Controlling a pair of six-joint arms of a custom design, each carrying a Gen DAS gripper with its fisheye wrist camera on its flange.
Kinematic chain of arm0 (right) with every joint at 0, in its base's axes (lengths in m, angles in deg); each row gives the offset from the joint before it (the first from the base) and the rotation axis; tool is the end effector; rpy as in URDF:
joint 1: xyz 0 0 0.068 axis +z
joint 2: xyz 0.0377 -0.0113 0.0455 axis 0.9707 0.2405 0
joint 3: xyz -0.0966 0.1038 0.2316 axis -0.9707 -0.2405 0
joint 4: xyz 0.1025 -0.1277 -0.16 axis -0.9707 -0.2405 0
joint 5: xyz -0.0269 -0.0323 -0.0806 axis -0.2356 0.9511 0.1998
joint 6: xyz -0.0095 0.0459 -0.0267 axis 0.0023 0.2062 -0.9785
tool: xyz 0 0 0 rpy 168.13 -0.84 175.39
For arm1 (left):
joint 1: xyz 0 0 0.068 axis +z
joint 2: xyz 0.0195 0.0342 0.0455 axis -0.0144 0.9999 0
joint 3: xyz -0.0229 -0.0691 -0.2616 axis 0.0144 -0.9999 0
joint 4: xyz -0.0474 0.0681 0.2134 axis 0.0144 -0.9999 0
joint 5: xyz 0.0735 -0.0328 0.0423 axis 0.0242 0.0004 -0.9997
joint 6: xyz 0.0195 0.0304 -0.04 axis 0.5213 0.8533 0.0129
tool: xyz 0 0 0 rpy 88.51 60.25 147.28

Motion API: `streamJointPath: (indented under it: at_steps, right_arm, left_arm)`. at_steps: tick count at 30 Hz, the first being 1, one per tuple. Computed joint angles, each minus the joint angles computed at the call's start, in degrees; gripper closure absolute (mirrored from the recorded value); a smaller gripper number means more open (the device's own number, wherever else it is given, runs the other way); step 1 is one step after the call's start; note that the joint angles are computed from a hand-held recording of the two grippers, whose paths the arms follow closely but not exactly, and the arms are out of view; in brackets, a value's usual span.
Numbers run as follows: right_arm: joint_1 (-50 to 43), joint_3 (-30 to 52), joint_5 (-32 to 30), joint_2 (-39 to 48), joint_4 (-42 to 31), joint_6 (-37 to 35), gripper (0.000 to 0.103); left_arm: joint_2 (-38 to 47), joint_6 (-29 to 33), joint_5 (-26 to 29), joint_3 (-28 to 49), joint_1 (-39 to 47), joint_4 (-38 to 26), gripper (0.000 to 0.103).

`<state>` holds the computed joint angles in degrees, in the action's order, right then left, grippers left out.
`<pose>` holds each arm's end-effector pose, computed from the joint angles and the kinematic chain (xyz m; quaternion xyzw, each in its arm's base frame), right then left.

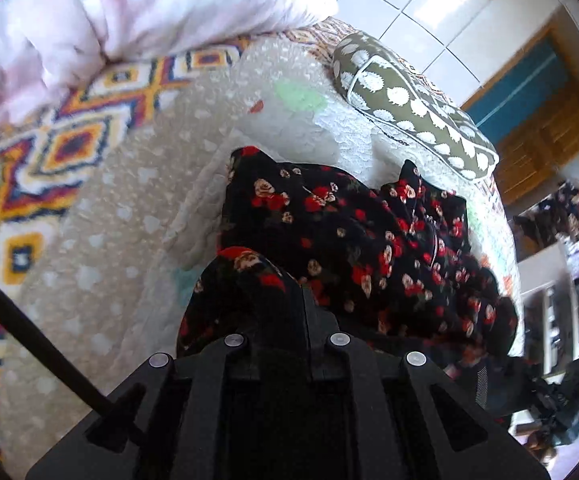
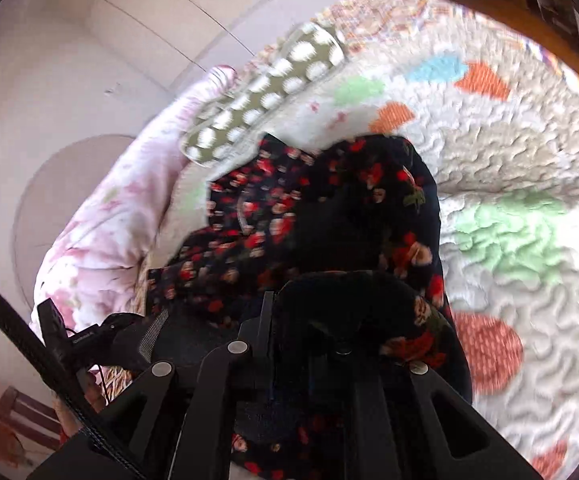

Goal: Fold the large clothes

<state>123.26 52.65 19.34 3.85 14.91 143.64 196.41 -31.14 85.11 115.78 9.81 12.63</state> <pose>0.1539 0.1512 0.2930 0.2519 0.8548 0.3105 0.3307 0.3586 0.0508 0.3413 -0.0423 0.9517 -0.2128 0.2171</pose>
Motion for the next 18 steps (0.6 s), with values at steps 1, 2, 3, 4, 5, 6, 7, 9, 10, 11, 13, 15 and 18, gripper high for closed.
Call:
streamJointPath:
  at_steps: [1,2,3,4,5,6,7,9,10,11,13,15,18]
  right_arm:
    - [-2.7,-2.8,-2.9,-1.3,3.9,-0.2,0.087]
    - [-5.1,-5.4,-5.6,-2.3,7.6,-0.3,0.087]
    - [-7.9,-7.8,-8.4,-3.1,11.3,-0.6,0.086]
    - [-10.2,-9.5,-10.7,-3.4,13.8,-0.7,0.086]
    - [-13.2,-11.4,-14.0,-3.2,17.4,-0.7,0.086]
    - [-15.8,-13.1,-17.0,-2.7,20.8,-0.4,0.086]
    - [-17.9,-14.4,-19.1,-2.0,23.9,0.0,0.085]
    - [-21.3,-17.5,-21.7,-1.3,31.1,2.2,0.078]
    - [-22.6,-18.9,-21.9,-1.2,34.3,3.6,0.071]
    - [-24.4,-20.5,-22.4,-0.3,39.1,5.3,0.061]
    - [-26.0,-21.8,-21.8,-0.5,42.6,7.3,0.053]
    - [-27.0,-20.1,-19.7,-0.8,39.2,6.6,0.046]
    - [-28.0,-14.5,-18.8,1.1,30.9,3.0,0.042]
  left_arm:
    - [1.4,-0.2,1.3,1.4,0.1,-0.4,0.092]
    - [3.0,-0.1,2.7,3.4,0.3,-1.1,0.091]
    - [5.1,-0.5,4.7,6.2,0.7,-2.3,0.091]
    - [6.9,-1.3,7.2,8.2,1.2,-3.1,0.090]
    - [9.2,-3.2,10.6,10.7,2.0,-3.7,0.088]
    - [10.6,-4.6,13.4,12.2,2.7,-4.1,0.088]
    - [11.6,-5.9,15.1,13.3,2.9,-4.5,0.086]
    - [13.5,-9.6,19.2,14.3,3.5,-3.8,0.085]
    - [14.3,-10.9,20.6,14.9,3.6,-3.8,0.084]
    - [15.0,-12.2,21.9,15.5,3.6,-3.7,0.082]
    - [14.7,-16.0,25.3,13.2,4.0,-0.4,0.076]
    - [13.5,-20.1,28.0,9.9,4.4,3.3,0.065]
    - [12.5,-26.0,30.7,7.5,4.6,8.0,0.050]
